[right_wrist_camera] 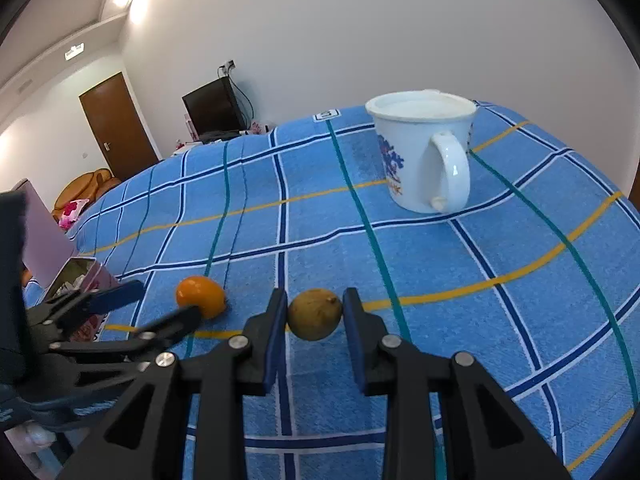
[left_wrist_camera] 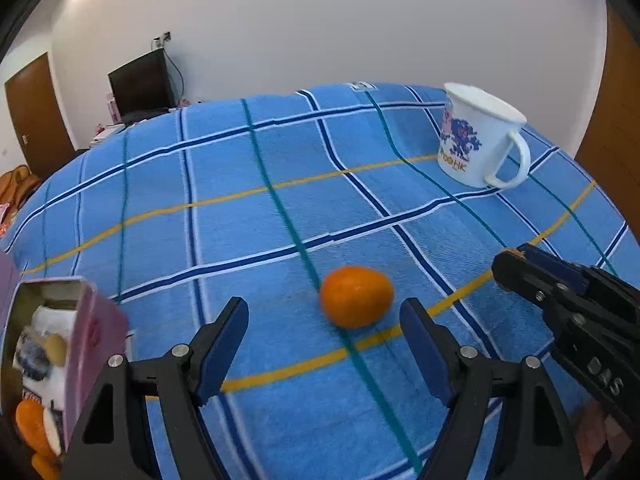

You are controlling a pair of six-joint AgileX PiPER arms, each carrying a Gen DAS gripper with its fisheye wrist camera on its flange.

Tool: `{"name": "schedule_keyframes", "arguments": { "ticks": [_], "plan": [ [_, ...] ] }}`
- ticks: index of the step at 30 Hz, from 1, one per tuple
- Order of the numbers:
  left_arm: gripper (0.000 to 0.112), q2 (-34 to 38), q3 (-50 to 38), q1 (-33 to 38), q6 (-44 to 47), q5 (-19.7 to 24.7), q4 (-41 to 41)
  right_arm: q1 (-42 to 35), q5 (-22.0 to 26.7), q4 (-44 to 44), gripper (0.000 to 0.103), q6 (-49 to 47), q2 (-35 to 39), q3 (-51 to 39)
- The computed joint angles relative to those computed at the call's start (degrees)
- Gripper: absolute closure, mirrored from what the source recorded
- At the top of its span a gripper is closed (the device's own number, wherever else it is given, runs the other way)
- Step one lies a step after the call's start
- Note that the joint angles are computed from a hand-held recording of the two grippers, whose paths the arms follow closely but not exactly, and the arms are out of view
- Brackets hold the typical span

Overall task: Organize fruits
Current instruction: 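Move both open tools to the last mandarin and small brown fruit, then grasp the small brown fruit with the right tool while the left tool grasps the mandarin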

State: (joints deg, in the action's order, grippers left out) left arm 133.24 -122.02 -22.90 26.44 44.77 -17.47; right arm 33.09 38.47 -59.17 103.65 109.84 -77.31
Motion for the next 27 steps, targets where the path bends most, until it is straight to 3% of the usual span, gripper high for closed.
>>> {"name": "schedule_keyframes", "arguments": {
  "ticks": [3,7,9,14,16,27],
  "plan": [
    [0.045,3.23,-5.66,-0.03,0.31,3.50,-1.01,0.30,1.53,1.09,0.072,-1.85,0.64,-1.35],
    [0.071,5.17,-8.45,0.26,3.44,6.22,-4.03,0.36,1.66,0.84,0.072,-2.10,0.81,-1.48],
    [0.071,3.72,-5.13,0.22,5.36,3.62,-4.93,0.56,1.90,1.35,0.072,-3.61,1.64,-2.72],
    [0.071,3.18,-3.96,1.31,7.85,4.37,-8.47,1.22,1.86,-0.72,0.072,-2.39,1.22,-2.02],
    [0.071,1.95,-1.68,1.55,8.47,2.70,-9.20,1.85,2.32,-2.20,0.072,-1.58,1.11,-1.85],
    [0.071,-8.00,16.63,1.88,19.50,-12.56,-17.87,4.11,3.21,-9.41,0.072,3.02,0.36,-0.40]
  ]
}}
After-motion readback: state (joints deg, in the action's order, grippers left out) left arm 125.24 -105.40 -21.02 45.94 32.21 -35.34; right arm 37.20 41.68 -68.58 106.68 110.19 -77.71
